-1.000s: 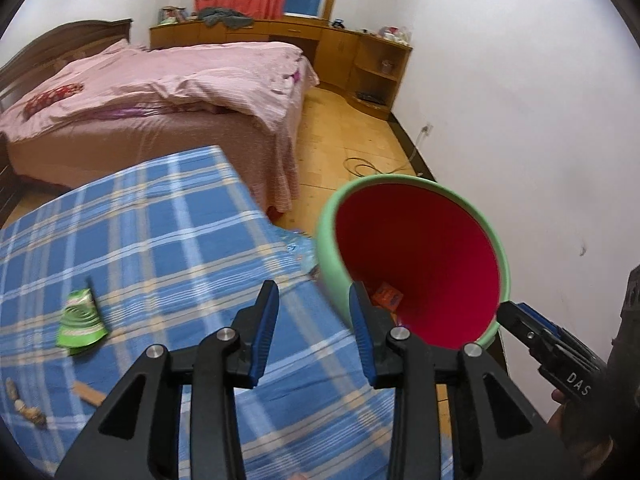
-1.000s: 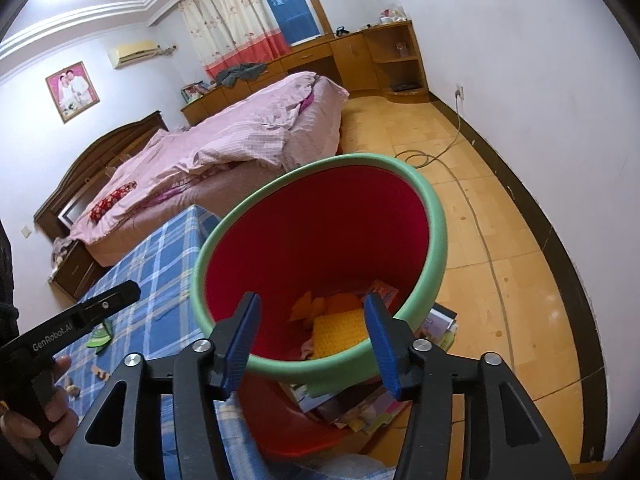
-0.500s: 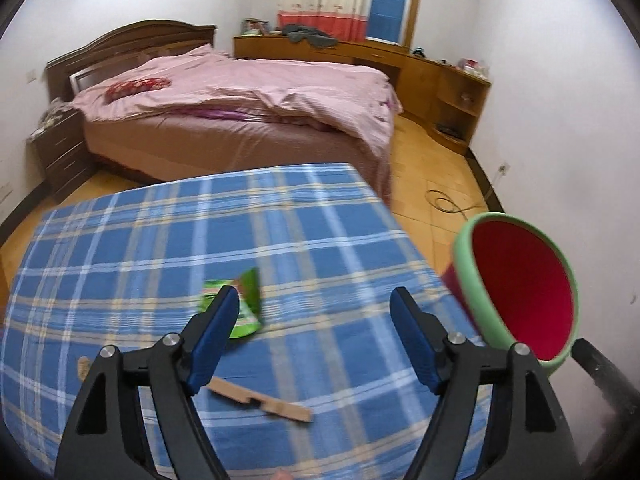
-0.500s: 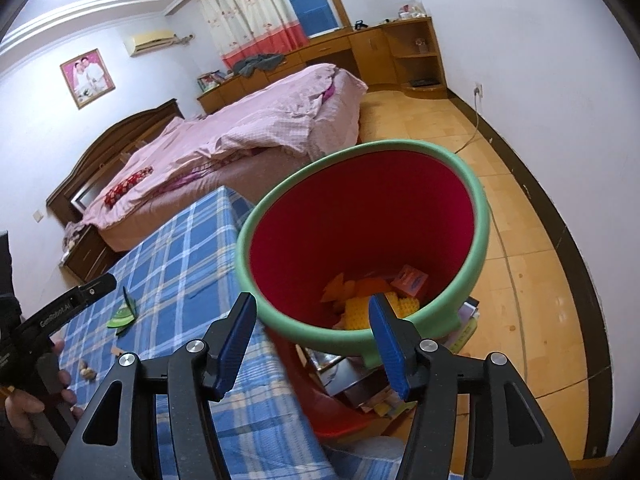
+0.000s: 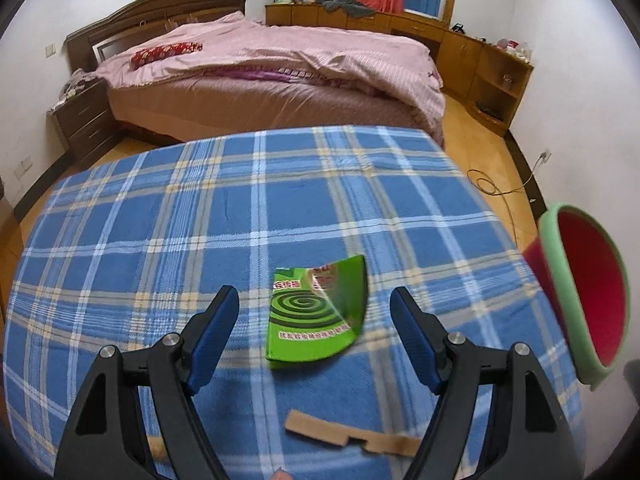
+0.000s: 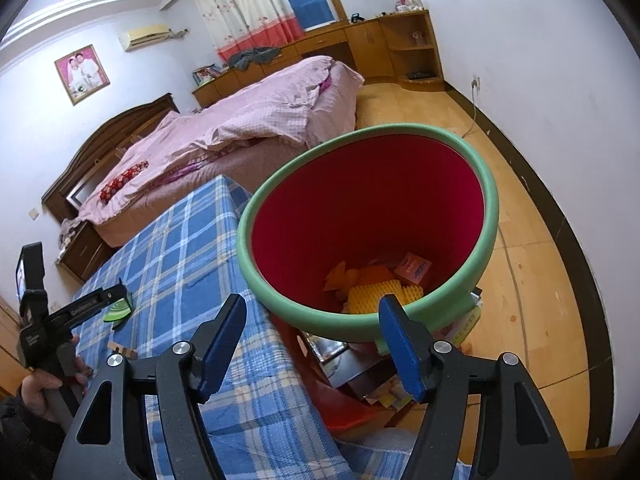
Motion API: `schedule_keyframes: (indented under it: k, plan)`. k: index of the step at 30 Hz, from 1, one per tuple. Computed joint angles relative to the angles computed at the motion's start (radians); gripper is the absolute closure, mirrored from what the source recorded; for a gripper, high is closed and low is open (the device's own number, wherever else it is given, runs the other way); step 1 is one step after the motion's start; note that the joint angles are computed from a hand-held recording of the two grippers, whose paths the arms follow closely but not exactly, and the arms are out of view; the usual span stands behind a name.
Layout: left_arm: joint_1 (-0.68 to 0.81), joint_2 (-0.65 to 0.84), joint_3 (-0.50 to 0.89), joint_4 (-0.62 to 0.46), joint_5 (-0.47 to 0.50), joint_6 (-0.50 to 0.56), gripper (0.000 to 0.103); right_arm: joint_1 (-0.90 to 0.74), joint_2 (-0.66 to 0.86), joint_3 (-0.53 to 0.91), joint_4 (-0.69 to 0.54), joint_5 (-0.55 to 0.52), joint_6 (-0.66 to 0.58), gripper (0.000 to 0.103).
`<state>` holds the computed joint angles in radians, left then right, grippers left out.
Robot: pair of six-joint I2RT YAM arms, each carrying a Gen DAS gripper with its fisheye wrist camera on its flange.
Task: Collect trash
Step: 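Move both tools back over the bed toward the remaining trash, then grasp the green mosquito-coil box with the left tool while the right tool grasps the wooden stick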
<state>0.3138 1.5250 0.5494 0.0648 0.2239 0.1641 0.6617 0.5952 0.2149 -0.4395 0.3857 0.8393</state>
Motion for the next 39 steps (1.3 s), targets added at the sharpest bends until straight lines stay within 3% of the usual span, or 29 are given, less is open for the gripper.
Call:
schedule_keyframes:
  k: [5, 9, 12, 16, 21, 27, 39]
  plan:
    - [-0.007, 0.082, 0.051, -0.053, 0.012, -0.003, 0.026, -0.026, 0.046, -0.008, 0.049, -0.027, -0.011, 0.033]
    - [-0.017, 0.064, 0.033, -0.032, -0.025, -0.016, 0.048, -0.028, 0.07, -0.011, 0.075, -0.043, -0.013, 0.033]
    - [0.006, 0.056, 0.032, -0.044, 0.009, -0.003, 0.052, -0.013, 0.083, -0.007, 0.082, -0.04, -0.009, 0.033]
    - [0.071, 0.023, 0.019, -0.085, 0.079, 0.034, 0.053, 0.027, 0.091, 0.003, 0.077, -0.019, 0.007, 0.033]
    - [0.181, -0.122, -0.034, -0.157, 0.168, 0.084, 0.053, 0.119, 0.135, 0.03, 0.089, 0.024, 0.044, 0.033]
    - [0.328, -0.271, -0.065, -0.271, 0.241, 0.162, 0.053, 0.231, 0.275, 0.082, 0.171, 0.049, 0.059, 0.033]
    - [0.644, -0.224, -0.023, -0.385, 0.375, 0.373, 0.053, 0.398, 0.702, 0.267, 0.349, 0.018, 0.032, 0.033]
